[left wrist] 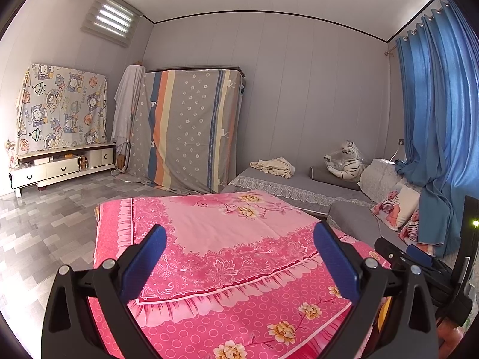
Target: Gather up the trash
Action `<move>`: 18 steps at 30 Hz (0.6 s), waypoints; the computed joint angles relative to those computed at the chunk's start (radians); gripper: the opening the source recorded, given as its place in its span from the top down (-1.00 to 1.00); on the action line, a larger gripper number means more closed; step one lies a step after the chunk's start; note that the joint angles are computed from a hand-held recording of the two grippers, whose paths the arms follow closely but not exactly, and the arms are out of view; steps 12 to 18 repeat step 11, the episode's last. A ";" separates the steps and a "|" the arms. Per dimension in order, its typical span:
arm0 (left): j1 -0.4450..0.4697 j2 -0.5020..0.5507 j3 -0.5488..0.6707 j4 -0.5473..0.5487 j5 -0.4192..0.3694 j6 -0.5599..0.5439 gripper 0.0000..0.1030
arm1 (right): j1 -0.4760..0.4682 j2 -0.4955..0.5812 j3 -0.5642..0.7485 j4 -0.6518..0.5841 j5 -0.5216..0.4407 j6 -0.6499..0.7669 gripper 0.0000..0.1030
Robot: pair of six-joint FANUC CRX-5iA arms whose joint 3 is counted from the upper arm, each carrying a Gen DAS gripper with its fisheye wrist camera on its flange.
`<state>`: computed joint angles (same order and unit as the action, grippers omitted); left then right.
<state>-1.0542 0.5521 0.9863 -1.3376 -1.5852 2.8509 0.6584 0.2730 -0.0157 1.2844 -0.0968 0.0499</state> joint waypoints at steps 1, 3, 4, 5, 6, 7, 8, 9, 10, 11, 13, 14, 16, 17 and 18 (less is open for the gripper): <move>0.003 0.002 0.006 0.003 0.002 -0.005 -0.84 | 0.001 0.000 0.000 -0.002 0.000 0.002 -0.83; 0.004 0.001 0.006 0.010 0.004 -0.002 -0.84 | 0.003 0.000 -0.002 -0.011 -0.001 0.009 -0.83; 0.006 0.001 0.007 0.013 0.006 -0.002 -0.84 | -0.005 0.001 -0.007 0.024 0.008 -0.024 -0.83; 0.008 -0.002 0.003 0.017 0.010 -0.001 -0.84 | -0.005 0.001 -0.007 0.024 0.008 -0.024 -0.83; 0.008 -0.003 0.002 0.020 0.012 -0.001 -0.84 | -0.007 0.001 -0.008 0.035 0.008 -0.034 -0.83; 0.009 -0.004 0.001 0.021 0.012 -0.003 -0.84 | -0.006 0.001 -0.007 0.029 0.009 -0.029 -0.83; 0.009 -0.004 0.002 0.020 0.011 -0.005 -0.84 | -0.007 0.000 -0.010 0.039 0.010 -0.040 -0.83; 0.009 -0.004 0.001 0.021 0.012 -0.007 -0.84 | -0.004 0.001 -0.007 0.022 0.007 -0.024 -0.83; 0.009 -0.005 0.002 0.021 0.012 -0.008 -0.84 | -0.004 0.000 -0.009 0.023 0.008 -0.026 -0.83; 0.008 -0.006 0.001 0.022 0.013 -0.009 -0.84 | -0.004 0.000 -0.009 0.023 0.008 -0.026 -0.83; 0.008 -0.006 0.001 0.022 0.013 -0.009 -0.84 | -0.004 0.000 -0.009 0.023 0.008 -0.026 -0.83; 0.008 -0.006 0.001 0.022 0.013 -0.009 -0.84 | -0.004 0.000 -0.009 0.023 0.008 -0.026 -0.83; 0.008 -0.006 0.001 0.022 0.013 -0.009 -0.84 | -0.004 0.000 -0.009 0.023 0.008 -0.026 -0.83; 0.008 -0.006 0.001 0.022 0.013 -0.009 -0.84 | -0.004 0.000 -0.009 0.023 0.008 -0.026 -0.83; 0.008 -0.006 0.001 0.022 0.013 -0.009 -0.84 | -0.004 0.000 -0.009 0.023 0.008 -0.026 -0.83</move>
